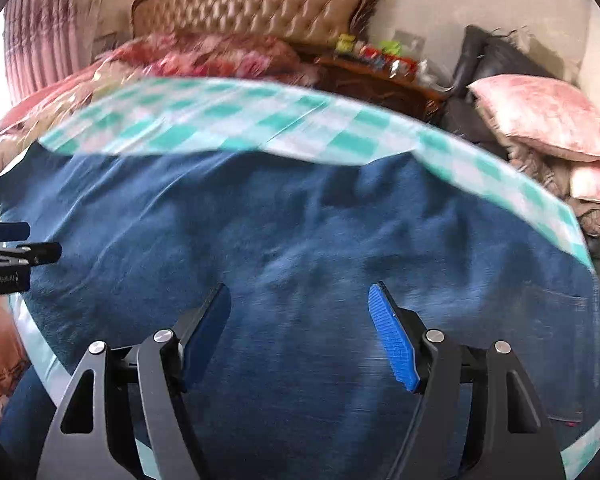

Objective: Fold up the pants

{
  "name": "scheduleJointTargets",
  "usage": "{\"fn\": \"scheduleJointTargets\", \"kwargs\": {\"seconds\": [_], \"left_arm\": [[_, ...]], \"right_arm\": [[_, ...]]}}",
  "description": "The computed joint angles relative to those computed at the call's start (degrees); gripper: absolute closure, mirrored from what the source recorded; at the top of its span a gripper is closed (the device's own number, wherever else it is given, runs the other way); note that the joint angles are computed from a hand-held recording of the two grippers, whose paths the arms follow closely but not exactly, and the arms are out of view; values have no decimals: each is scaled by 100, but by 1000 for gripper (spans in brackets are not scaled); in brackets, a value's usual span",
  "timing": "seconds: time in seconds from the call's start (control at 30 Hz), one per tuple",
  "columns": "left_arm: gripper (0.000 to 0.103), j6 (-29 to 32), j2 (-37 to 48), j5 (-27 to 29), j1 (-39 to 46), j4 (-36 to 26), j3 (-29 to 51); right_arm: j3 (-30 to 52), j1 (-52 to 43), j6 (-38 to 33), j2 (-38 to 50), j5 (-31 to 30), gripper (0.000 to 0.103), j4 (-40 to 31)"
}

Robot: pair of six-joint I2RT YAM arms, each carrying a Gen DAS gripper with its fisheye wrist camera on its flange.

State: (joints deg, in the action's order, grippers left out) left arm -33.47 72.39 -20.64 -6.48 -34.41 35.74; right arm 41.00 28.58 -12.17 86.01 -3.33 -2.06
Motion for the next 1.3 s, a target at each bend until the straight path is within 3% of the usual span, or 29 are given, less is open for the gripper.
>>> {"fn": "scheduleJointTargets", "kwargs": {"seconds": [0.1,0.17,0.3,0.43,0.5,0.53,0.6,0.7,0.83,0.9,1.03,1.07,1.13,1.17,1.23,1.3], "left_arm": [[40,52,284,327,-251,280,311],[40,304,491,643,-493,968,446],[40,673,1396,969,-572,1764,687],[38,1137,1433,1096,-343,2402,282],[38,1335,1252,1144,-88,2447,81],[38,1409,1153,1182,142,2413,2],[38,1523,1235,1054,531,2315,53],[41,1330,1126,1196,967,2357,87],[41,1532,1613,1864,757,2850,553],[42,1682,2014,1892,583,2963,864],[43,2044,2868,1810,803,3176,1545],[42,2115,3027,1590,829,2957,1756],[43,2133,3098,1670,1107,2956,1883],[43,1938,3007,1768,1240,2969,1846],[43,1934,2671,2517,1378,3360,1506],[43,2299,2482,2496,1064,3576,1321]], "right_arm": [[-5,-492,-56,-190,-333,35,-124],[-72,-863,-261,-307,-434,35,-91],[130,-2121,-515,-198,-855,35,-331],[72,-3114,-1068,90,-796,34,28],[197,-3640,-1316,452,-804,32,85],[282,-3925,-1424,576,-1056,26,28],[455,-4328,-1786,709,-1664,26,-304],[409,-4301,-1699,484,-1570,25,-476],[542,-4427,-1651,188,-2081,25,-982],[672,-4542,-1537,43,-2031,25,-1099],[1447,-4985,-1410,369,-2069,25,-1374],[1824,-5077,-1374,650,-1847,25,-1339],[2499,-5237,-1212,1159,-1545,25,-1347],[2844,-5294,-1155,1399,-1491,26,-1484],[3755,-5392,-1071,2009,-1517,37,-1966],[4696,-5342,-1042,2617,-1501,41,-2412]]}}
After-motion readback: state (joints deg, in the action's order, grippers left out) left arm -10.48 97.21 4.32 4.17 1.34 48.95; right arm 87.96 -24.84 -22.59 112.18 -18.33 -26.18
